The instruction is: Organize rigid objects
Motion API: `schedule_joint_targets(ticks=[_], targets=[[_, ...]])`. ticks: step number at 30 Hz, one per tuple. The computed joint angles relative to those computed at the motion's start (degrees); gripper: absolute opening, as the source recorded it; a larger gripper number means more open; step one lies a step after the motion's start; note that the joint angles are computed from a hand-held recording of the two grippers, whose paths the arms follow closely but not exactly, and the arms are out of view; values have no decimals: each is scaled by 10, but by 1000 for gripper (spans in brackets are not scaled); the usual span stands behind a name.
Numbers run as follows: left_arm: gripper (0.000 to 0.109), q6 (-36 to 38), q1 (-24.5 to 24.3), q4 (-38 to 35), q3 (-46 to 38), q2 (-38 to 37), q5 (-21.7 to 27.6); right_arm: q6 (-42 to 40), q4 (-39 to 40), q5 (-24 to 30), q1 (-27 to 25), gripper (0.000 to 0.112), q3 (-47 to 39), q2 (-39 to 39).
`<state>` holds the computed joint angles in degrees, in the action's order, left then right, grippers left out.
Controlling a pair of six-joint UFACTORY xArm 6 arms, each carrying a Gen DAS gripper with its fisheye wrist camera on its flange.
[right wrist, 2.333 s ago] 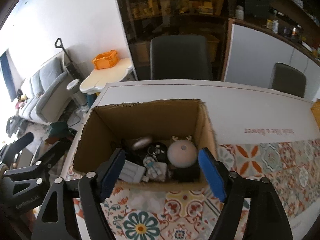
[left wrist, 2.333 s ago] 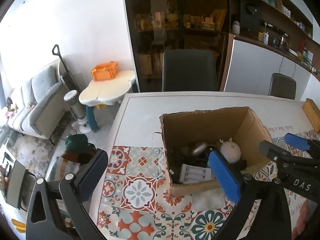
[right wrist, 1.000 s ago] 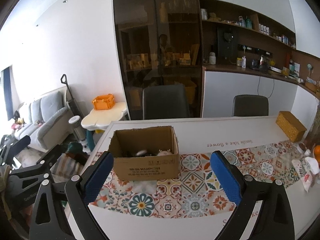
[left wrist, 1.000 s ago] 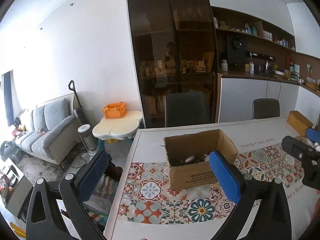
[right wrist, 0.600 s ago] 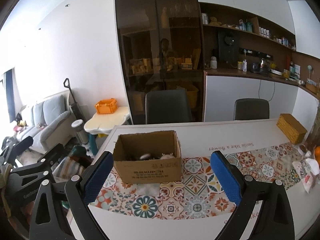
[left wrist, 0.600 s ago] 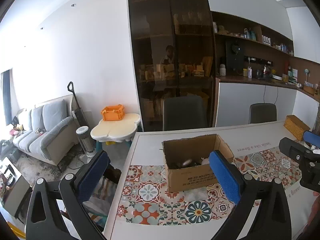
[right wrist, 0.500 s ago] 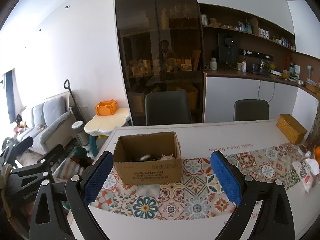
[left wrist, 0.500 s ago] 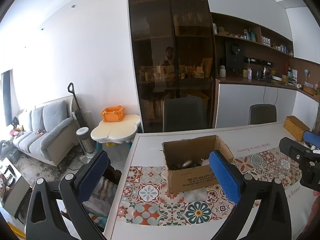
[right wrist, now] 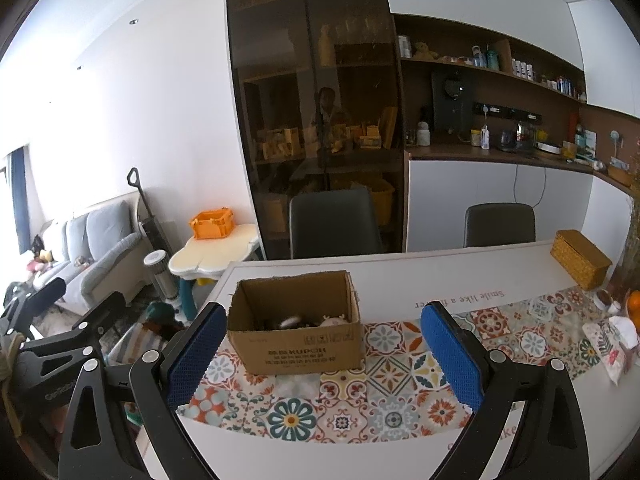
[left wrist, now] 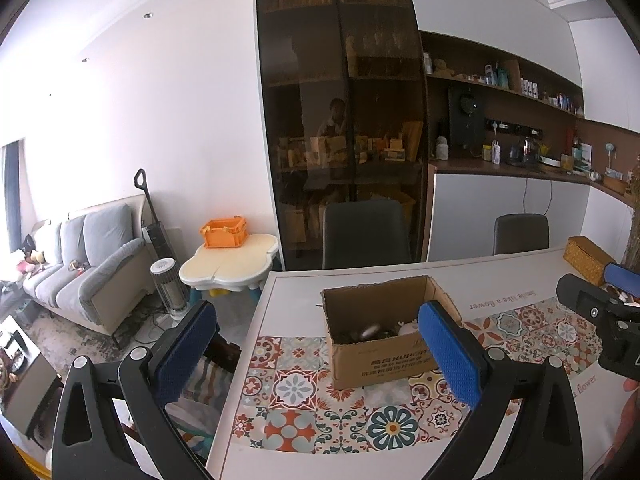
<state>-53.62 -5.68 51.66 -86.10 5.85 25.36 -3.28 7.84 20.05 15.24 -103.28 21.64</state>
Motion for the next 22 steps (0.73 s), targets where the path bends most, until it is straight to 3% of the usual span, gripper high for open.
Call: schedule_joint_targets(ticks=[22], targets=[[103,11,-4,-15,-9,6,6,-17,17,6,-2,98,-2,0]])
